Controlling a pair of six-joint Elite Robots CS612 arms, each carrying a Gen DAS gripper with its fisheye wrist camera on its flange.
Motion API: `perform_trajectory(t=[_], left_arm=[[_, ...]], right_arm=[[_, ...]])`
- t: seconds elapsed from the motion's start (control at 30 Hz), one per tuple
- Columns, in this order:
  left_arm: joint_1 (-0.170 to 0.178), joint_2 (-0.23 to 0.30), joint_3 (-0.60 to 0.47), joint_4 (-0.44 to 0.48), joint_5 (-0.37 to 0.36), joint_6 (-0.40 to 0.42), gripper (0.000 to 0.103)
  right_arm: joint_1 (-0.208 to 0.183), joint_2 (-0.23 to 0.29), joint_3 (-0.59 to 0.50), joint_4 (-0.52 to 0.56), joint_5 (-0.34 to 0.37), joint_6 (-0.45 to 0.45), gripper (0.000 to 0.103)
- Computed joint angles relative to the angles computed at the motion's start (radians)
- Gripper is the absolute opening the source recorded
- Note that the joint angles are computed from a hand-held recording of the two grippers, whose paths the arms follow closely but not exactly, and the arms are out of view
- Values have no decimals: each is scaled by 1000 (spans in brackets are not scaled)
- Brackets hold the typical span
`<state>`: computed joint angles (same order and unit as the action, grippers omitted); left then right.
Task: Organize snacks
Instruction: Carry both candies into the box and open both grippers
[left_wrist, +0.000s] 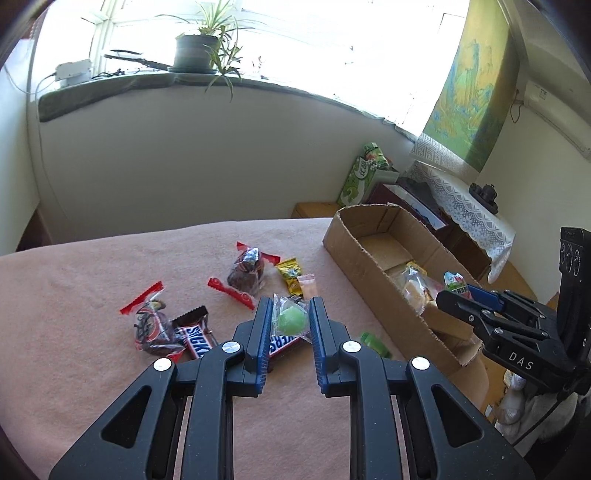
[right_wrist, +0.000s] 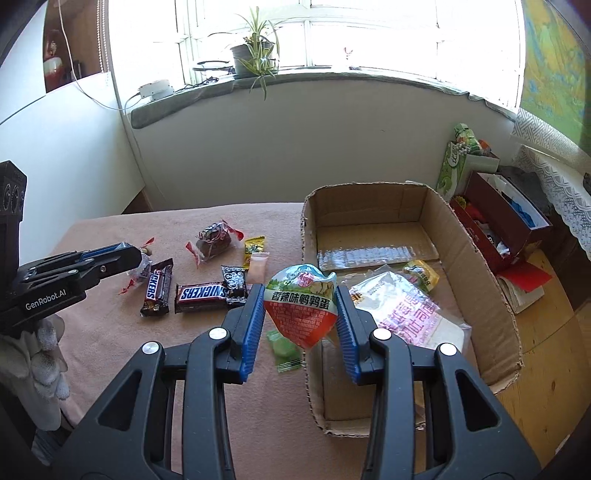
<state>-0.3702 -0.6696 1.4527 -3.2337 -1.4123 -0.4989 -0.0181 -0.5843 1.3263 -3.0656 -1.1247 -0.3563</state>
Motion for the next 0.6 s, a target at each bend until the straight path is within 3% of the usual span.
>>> perform_trajectory(t=[0.6], left_arm=[[-35,121,-279,173,-72,125,19]], right_arm=[[-59,45,-79,18,-91,100,39]])
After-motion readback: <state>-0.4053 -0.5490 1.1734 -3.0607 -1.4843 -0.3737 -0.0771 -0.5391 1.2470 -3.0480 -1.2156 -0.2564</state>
